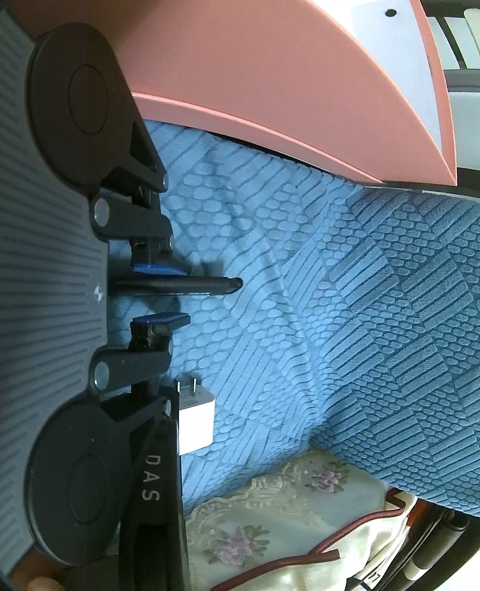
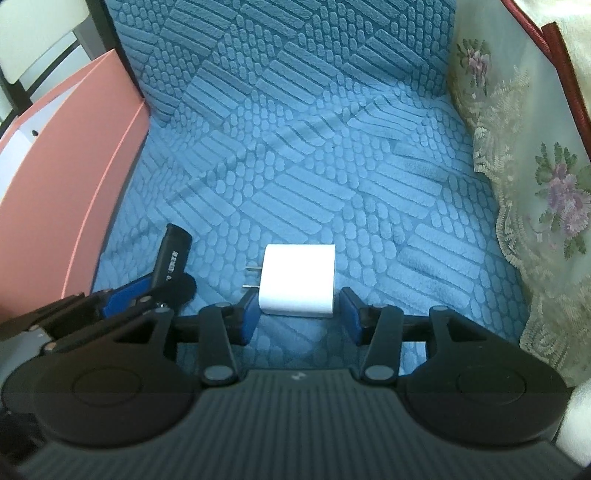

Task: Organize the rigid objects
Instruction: 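Carry the USB stick with the left tool while the right tool carries the charger to the box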

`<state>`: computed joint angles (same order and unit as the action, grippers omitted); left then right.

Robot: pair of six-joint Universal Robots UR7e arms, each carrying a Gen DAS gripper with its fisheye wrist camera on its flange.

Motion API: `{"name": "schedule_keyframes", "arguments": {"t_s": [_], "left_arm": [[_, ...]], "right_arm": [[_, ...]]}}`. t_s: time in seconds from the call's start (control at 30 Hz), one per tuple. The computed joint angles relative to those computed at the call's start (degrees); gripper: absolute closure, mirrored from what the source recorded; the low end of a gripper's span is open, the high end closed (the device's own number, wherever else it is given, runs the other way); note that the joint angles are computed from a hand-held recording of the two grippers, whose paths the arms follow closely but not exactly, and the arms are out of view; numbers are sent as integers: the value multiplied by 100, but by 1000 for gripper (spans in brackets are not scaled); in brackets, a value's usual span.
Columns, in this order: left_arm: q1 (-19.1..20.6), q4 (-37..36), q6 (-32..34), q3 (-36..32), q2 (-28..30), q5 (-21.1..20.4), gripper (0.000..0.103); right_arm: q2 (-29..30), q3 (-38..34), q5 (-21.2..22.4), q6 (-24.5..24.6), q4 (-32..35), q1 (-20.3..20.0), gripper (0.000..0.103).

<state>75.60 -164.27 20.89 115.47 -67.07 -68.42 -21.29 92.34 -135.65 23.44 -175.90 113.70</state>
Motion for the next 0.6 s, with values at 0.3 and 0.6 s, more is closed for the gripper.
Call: {"name": "schedule_keyframes", "arguments": {"t_s": [0.3, 0.6], "left_arm": [[-17, -135, 144, -42, 102, 107, 90], [-29, 291, -89, -78, -151, 50, 92]], "right_arm": [[76, -132, -71, -211, -51, 4, 55], [78, -156, -210, -408, -67, 113, 56]]}}
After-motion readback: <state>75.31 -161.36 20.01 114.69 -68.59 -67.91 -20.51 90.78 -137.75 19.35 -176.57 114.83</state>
